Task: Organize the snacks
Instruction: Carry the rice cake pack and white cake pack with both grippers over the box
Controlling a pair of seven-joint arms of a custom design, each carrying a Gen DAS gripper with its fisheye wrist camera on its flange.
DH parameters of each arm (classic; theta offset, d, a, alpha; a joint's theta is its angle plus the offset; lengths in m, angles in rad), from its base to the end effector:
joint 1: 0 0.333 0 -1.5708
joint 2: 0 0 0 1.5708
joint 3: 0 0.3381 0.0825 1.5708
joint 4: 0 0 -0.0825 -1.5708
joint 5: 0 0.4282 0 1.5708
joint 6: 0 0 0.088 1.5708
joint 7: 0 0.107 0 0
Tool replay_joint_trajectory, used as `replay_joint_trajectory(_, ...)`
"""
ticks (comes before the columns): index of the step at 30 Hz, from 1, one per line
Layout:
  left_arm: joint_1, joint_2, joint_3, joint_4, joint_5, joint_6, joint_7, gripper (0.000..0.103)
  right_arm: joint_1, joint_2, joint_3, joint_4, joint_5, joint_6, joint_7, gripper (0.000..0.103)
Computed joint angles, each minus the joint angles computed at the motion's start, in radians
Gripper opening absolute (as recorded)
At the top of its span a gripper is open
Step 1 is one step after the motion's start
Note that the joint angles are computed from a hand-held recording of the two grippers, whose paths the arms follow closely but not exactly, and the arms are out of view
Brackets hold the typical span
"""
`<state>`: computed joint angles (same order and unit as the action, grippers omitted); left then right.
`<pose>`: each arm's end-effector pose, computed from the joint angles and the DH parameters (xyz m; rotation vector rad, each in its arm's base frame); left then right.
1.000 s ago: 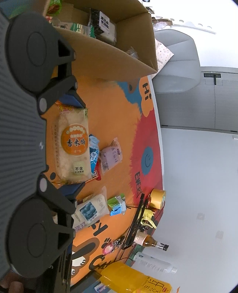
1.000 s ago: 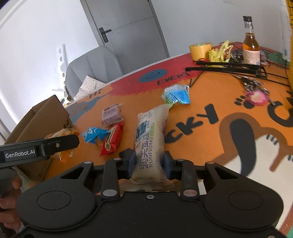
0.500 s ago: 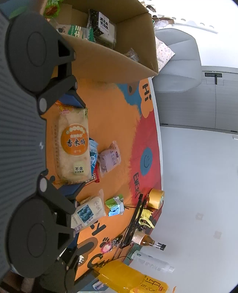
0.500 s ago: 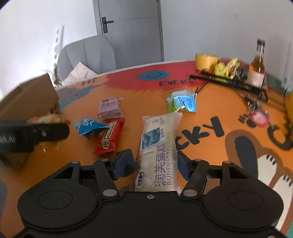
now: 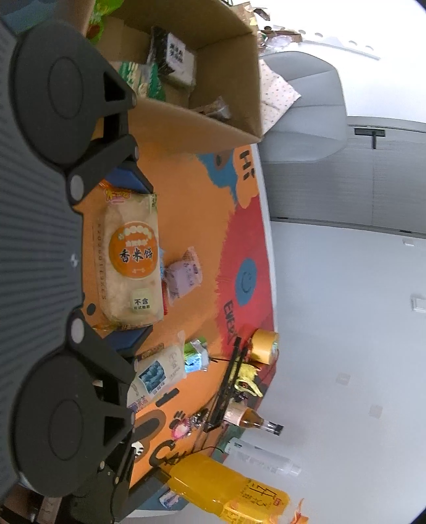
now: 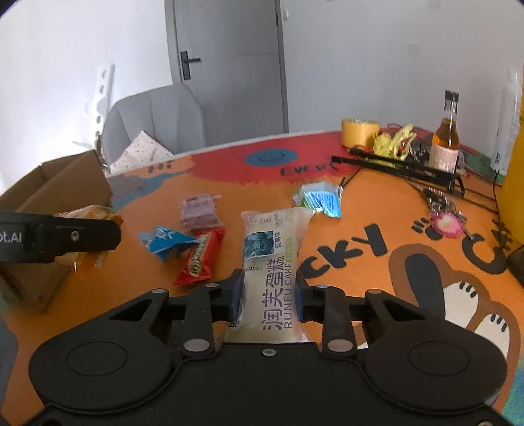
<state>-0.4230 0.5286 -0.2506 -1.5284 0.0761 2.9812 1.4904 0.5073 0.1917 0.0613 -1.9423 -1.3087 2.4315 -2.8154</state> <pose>0.6450 -0.4655 0.4723 -1.2290 2.2357 -1.2204 0.5655 0.3559 0.4159 -1.2938 1.9427 -0.9520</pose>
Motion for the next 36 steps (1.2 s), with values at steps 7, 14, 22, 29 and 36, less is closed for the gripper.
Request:
replay_joint_trajectory(7, 0.02, -0.051, -0.005, -0.06, -0.009, 0.07, 0.002, 0.081, 0.005, -0.019, 0.006, 0.009, -0.071, 0.016, 0.058, 0.028)
replay_joint_trajectory(14, 0.028, -0.091, 0.024, -0.097, -0.004, 0.11, -0.03, 0.081, 0.012, 0.0, 0.013, 0.061, -0.113, 0.021, 0.059, 0.028)
replay_joint_trajectory(22, 0.05, -0.124, 0.057, -0.135, 0.003, 0.159, -0.072, 0.081, 0.036, 0.046, 0.0, 0.146, -0.143, 0.028, 0.065, 0.028)
replay_joint_trajectory(29, 0.059, -0.13, 0.096, -0.144, 0.007, 0.181, -0.119, 0.081, 0.061, 0.095, -0.018, 0.23, -0.145, 0.047, 0.046, 0.028)
replay_joint_trajectory(36, 0.095, -0.12, 0.095, -0.14, -0.006, 0.188, -0.138, 0.082, 0.095, 0.152, -0.043, 0.317, -0.107, 0.054, -0.011, 0.028)
